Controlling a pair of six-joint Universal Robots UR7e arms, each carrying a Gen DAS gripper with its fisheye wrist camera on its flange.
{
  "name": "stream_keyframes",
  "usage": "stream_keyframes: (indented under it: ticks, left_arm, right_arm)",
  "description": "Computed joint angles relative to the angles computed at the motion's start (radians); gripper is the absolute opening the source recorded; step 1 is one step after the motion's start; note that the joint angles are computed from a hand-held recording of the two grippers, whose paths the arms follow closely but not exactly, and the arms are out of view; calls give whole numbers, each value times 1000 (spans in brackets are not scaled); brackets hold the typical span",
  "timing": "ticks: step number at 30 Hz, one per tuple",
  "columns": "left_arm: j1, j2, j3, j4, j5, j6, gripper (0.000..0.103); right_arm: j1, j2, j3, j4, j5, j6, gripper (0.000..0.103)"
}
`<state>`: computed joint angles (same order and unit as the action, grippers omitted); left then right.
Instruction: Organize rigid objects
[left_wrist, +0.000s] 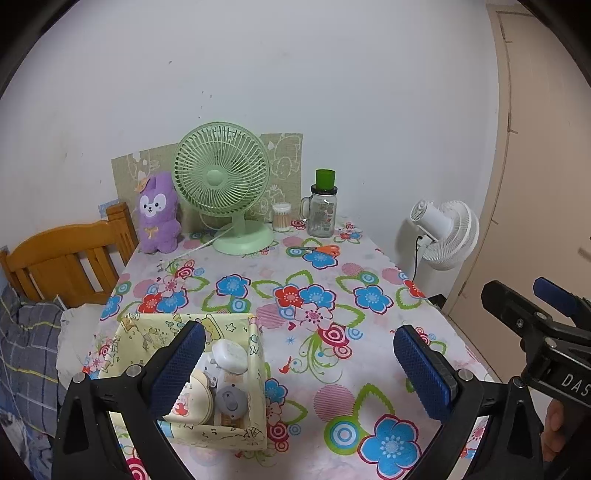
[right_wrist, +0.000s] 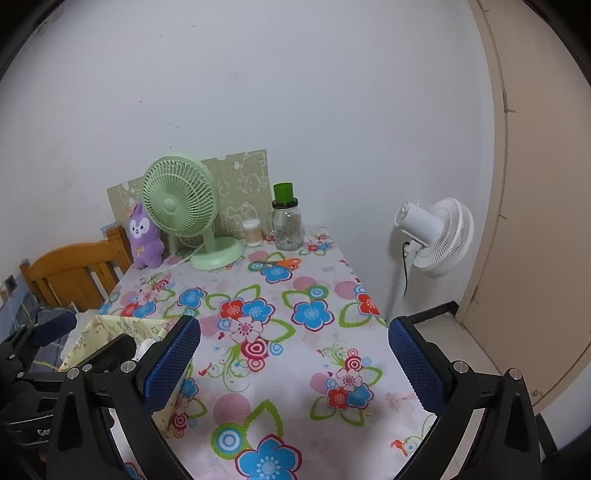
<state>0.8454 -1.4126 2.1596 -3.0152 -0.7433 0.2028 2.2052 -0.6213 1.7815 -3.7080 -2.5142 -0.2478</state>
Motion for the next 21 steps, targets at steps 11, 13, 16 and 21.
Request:
stream_keyframes:
  ticks: [11, 13, 16, 21]
  left_arm:
    - [4, 11, -3, -14, 5, 3, 103]
    - [7, 16, -4, -18, 9, 3, 103]
    - [12, 16, -4, -27, 3, 10, 103]
    - [16, 21, -2, -42, 14, 29, 103]
  right_arm:
    - [-12, 5, 1, -6, -6, 13, 103]
    - [-14, 4, 2, 10, -1, 18, 103]
    - [-12, 8, -4, 20, -5, 18, 103]
    - [-12, 12, -8, 23, -2, 27, 103]
